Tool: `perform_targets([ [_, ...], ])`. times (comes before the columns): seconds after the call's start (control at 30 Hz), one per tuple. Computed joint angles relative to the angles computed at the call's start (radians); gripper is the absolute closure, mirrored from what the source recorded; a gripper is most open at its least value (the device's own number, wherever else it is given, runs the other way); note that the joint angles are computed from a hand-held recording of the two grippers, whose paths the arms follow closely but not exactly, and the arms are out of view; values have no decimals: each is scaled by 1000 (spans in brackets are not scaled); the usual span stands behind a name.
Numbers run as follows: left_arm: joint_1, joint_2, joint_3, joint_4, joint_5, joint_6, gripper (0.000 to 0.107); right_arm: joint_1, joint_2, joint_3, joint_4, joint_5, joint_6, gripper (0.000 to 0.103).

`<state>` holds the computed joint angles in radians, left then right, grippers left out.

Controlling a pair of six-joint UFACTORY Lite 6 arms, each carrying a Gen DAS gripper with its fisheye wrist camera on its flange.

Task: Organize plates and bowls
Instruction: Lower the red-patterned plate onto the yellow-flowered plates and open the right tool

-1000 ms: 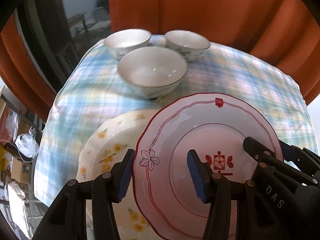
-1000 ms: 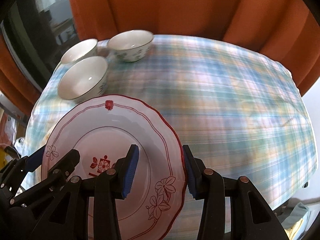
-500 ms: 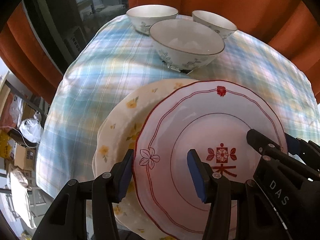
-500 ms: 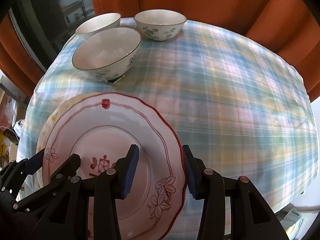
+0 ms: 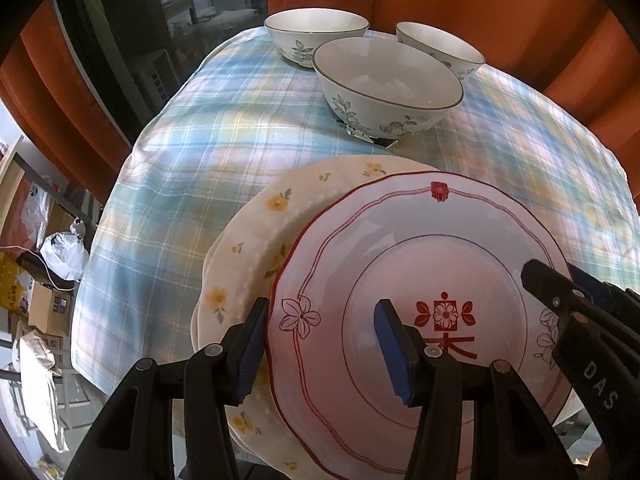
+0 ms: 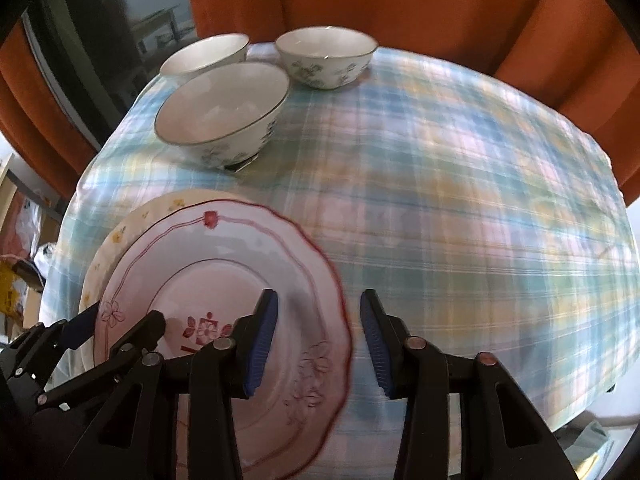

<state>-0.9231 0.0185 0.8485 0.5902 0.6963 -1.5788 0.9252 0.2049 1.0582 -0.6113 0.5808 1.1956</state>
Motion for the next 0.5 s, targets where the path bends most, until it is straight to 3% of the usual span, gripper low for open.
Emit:
perform_targets([
  [0.5,18,-56,-23,4,70,6,54,4,65,61,71,-27,-34,73],
])
